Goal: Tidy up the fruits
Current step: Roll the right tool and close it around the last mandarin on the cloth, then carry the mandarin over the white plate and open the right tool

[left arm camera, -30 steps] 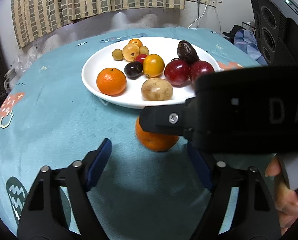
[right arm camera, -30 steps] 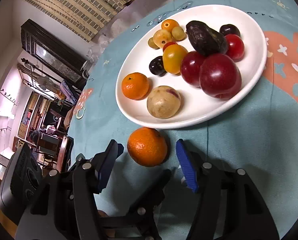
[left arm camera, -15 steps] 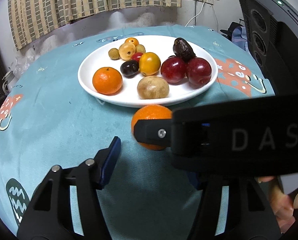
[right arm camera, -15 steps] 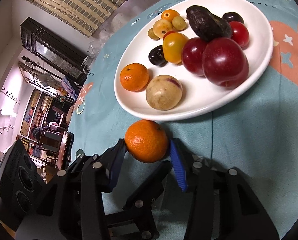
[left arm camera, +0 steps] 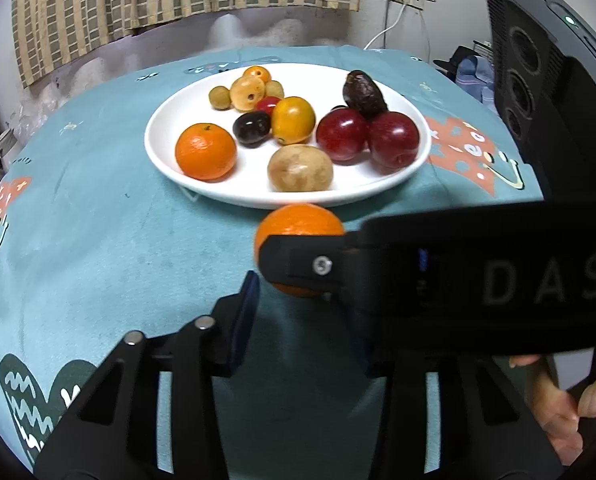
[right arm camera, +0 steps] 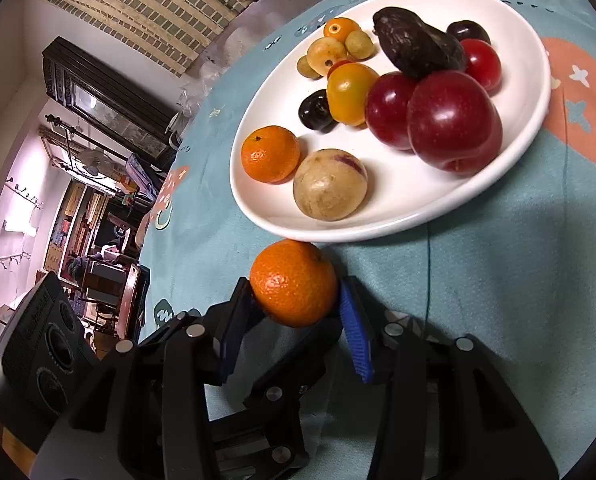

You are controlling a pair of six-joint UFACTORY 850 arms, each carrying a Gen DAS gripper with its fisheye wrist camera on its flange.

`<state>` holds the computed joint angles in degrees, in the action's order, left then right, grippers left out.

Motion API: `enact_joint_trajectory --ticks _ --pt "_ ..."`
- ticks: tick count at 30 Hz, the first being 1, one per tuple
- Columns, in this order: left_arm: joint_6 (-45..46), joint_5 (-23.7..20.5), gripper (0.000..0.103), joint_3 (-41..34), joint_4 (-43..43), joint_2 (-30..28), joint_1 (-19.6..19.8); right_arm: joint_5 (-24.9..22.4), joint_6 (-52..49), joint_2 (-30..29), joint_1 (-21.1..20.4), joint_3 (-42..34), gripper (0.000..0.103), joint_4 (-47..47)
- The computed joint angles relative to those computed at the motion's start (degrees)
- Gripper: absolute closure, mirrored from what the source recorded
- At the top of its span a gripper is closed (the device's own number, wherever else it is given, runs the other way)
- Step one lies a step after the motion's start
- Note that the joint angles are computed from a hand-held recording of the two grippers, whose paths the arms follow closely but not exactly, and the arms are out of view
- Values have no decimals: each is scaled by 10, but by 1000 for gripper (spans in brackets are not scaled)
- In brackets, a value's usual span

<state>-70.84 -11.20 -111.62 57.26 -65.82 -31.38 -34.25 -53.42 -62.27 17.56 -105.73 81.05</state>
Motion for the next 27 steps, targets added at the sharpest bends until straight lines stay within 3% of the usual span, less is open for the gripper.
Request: enact_joint_trajectory --ticks 12,20,27 --pt "30 10 63 -4 -38 -3 4 -1 -6 -1 0 1 57 9" --pt "59 7 56 -17 -73 -9 6 -5 3 -4 -2 -3 55 6" --pt "28 -25 47 -39 -39 -20 1 -2 -3 -4 -4 -2 54 11"
